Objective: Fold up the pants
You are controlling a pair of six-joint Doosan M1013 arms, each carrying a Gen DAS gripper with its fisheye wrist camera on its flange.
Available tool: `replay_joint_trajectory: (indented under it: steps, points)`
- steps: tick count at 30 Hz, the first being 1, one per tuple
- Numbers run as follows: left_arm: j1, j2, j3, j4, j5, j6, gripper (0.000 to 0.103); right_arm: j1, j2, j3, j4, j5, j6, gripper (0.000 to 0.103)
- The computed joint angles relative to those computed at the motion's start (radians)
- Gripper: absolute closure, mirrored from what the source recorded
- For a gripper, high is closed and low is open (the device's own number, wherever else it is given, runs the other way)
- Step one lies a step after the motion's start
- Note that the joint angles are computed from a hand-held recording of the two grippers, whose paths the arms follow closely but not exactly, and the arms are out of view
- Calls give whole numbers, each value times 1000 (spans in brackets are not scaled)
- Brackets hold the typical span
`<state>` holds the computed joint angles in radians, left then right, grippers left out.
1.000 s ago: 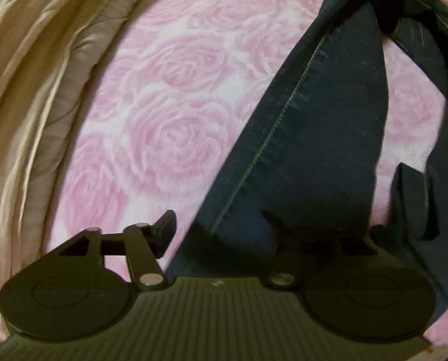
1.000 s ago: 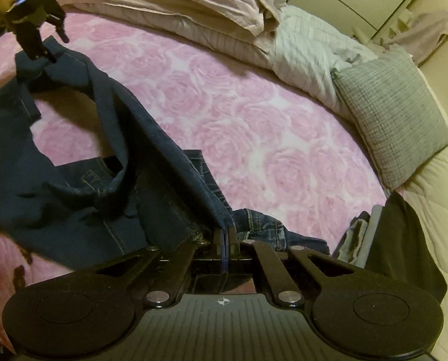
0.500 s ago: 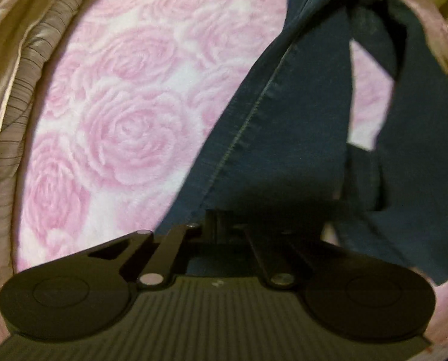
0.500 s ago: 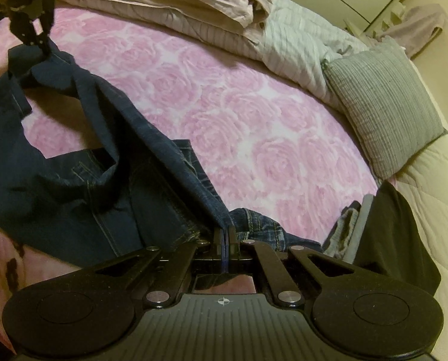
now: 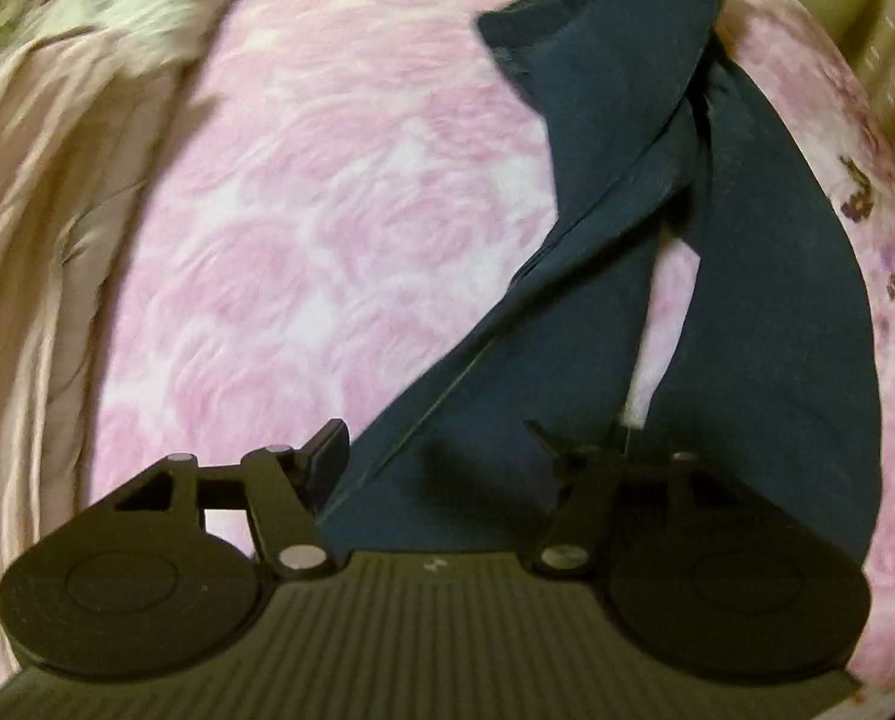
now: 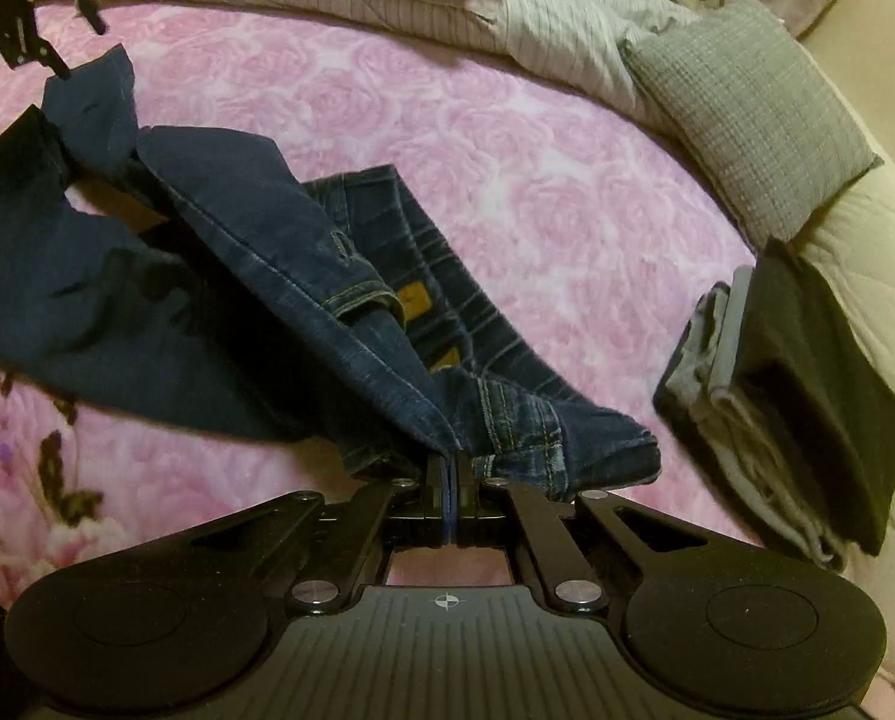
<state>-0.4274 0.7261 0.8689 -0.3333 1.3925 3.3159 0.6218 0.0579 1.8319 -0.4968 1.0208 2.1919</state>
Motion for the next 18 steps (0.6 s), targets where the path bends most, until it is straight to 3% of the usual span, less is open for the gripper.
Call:
replay_joint_trajectory:
  steps: [3, 6, 7, 8, 9, 13, 18]
  points:
    - [-29, 19, 5, 38, -3, 79, 46, 3, -9, 9, 0, -3, -7, 103]
    - [-49, 69, -55, 85, 72, 82, 48, 1, -15, 18, 5, -4, -11, 103]
    - [-54, 79, -65, 106, 89, 96, 65, -1, -16, 22, 6, -5, -8, 103]
    - [-60, 84, -68, 128, 93, 103, 90, -3, -17, 25, 10, -5, -5, 103]
    - [-64, 85, -67, 154, 86, 97, 100, -2, -16, 26, 12, -3, 0, 103]
    - [-49, 42, -35, 134, 55, 69, 102, -3, -18, 25, 19, 5, 4, 103]
    - [3, -120, 116, 89, -11, 29, 103, -22, -34, 28, 22, -7, 10, 103]
